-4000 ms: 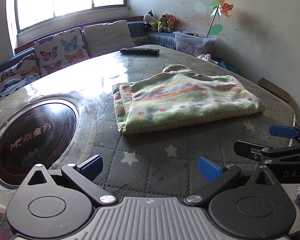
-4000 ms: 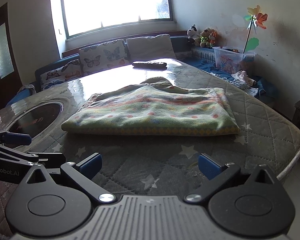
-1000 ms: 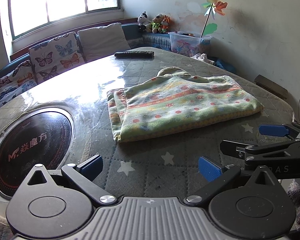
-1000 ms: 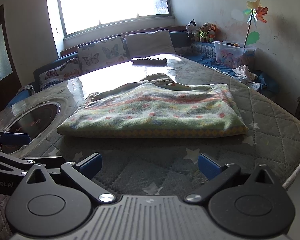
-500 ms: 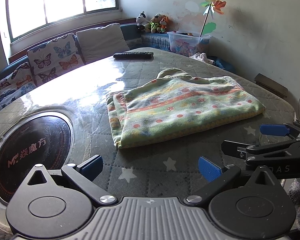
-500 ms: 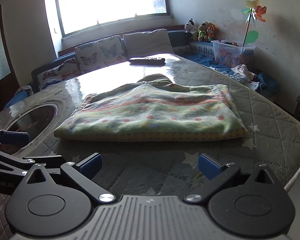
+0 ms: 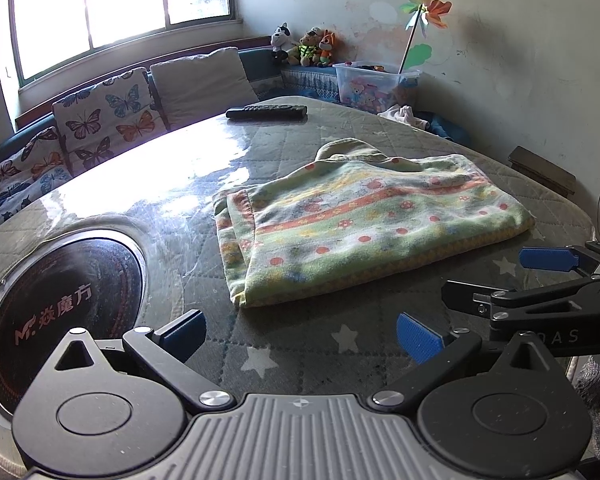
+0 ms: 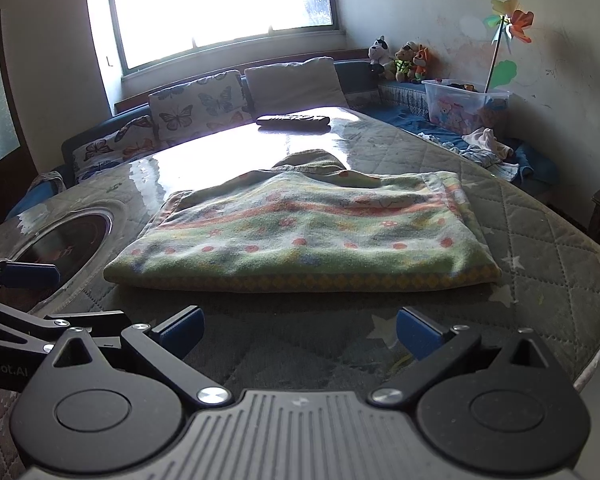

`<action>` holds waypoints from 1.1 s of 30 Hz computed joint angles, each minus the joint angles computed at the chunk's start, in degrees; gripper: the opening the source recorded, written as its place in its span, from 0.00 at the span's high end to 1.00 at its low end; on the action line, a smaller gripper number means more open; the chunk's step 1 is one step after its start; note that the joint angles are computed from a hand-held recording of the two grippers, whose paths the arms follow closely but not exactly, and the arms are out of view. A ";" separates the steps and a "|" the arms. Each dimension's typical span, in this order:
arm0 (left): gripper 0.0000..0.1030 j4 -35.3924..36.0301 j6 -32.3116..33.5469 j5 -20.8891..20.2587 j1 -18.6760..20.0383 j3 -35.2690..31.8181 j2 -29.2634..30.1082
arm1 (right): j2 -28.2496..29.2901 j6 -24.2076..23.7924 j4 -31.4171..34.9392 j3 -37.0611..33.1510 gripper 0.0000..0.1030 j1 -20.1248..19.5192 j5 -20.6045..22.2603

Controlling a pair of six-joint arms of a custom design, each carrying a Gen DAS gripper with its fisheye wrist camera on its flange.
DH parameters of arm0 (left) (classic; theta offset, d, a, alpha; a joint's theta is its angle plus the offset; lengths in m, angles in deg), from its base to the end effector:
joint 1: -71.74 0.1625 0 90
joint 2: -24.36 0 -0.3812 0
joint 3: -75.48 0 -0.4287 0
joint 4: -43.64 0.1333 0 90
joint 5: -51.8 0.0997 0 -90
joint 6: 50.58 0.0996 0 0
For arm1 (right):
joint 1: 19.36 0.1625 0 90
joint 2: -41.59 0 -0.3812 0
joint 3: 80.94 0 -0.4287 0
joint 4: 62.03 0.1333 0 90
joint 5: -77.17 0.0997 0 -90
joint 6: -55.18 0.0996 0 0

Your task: Fold clothes

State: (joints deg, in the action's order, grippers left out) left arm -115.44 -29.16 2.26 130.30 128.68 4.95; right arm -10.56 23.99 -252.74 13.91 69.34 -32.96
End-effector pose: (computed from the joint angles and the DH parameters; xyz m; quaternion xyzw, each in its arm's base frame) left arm -0.2698 -0.8208 0.0465 0.3041 0.8474 -0.3121 0.3034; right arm 0.0835 -0.6832 0.2078 0.1402 -0.8538 0.4156 0.2803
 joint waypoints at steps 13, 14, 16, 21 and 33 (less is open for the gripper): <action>0.00 1.99 0.40 -0.32 0.46 -2.87 1.39 | 1.20 0.55 0.95 -2.04 0.00 0.08 -1.02; 0.00 2.13 0.41 -0.34 0.50 -3.07 1.47 | 1.30 0.56 1.03 -2.18 0.00 0.08 -1.10; 0.00 2.42 0.39 -0.37 0.57 -3.42 1.62 | 1.51 0.59 1.23 -2.49 0.00 0.08 -1.28; 0.00 2.98 0.40 -0.58 0.71 -4.07 1.92 | 1.75 0.76 1.47 -2.88 0.00 0.09 -1.50; 0.00 4.13 0.30 -0.86 0.97 -5.56 2.67 | 2.30 0.97 2.30 -3.78 0.00 0.08 -1.91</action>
State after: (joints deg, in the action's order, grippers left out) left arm -111.32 -28.87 1.40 131.26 123.13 7.62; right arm -8.26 24.96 -250.43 10.13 69.42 -34.86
